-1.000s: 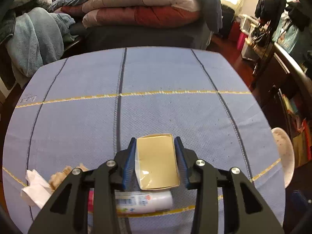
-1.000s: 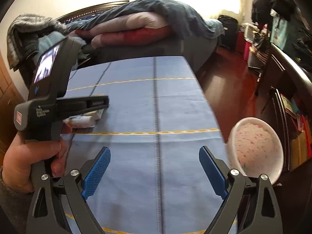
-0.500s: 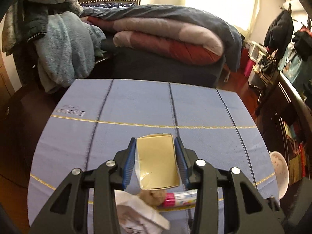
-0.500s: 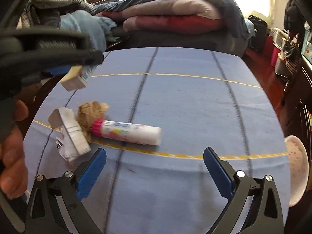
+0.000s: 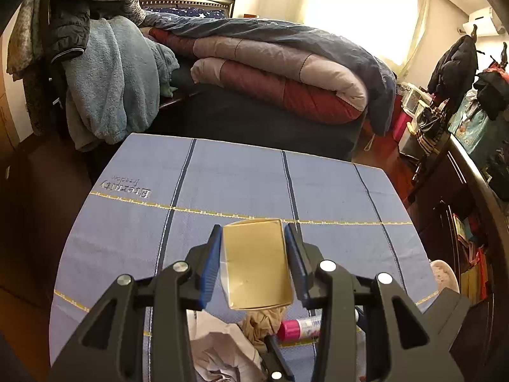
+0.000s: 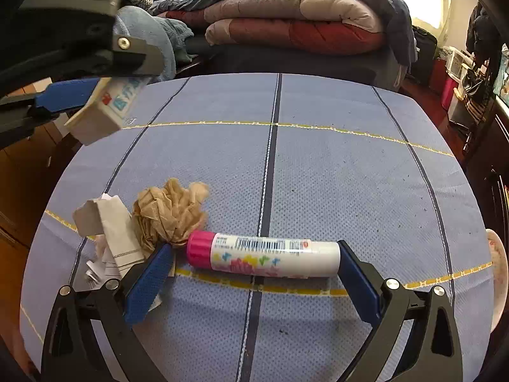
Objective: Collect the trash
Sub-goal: 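Grasp the tan paper packet with the left tool while the right tool grasps the glue stick, then carry the tan packet and glue stick to the bin and release both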
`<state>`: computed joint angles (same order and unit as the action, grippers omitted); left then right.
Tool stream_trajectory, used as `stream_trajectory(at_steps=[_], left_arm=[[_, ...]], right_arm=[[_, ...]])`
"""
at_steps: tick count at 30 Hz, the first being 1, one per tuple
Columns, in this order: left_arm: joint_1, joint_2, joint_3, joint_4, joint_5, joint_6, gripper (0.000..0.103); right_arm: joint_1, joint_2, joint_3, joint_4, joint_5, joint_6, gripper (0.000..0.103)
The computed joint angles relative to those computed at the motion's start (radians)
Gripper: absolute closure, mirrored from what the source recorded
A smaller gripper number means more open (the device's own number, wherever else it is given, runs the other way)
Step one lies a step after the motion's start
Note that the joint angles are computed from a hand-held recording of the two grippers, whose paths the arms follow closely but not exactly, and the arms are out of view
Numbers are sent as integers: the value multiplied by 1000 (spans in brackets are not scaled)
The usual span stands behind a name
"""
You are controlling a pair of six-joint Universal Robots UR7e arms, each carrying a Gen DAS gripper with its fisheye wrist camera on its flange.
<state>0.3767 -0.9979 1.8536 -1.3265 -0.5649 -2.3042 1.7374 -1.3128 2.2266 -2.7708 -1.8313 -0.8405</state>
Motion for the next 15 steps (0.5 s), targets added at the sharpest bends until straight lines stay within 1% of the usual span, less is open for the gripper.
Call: stream_trajectory(at_steps=[1,3,13,15], left_arm=[[-1,-1,0,4,1,-1,63],[-2,-3,1,6,3,-5,63],[-3,10,-26,40,9,-20,63],[-5,20,-40,54,10,-22,63]], right_arm=[[-3,-2,2,-4,7,0,10],[-4,-4,7,-21,3,-6,16],[-40,-66,4,43,26,-7,16],[-52,-92,6,63,35,-13,16]])
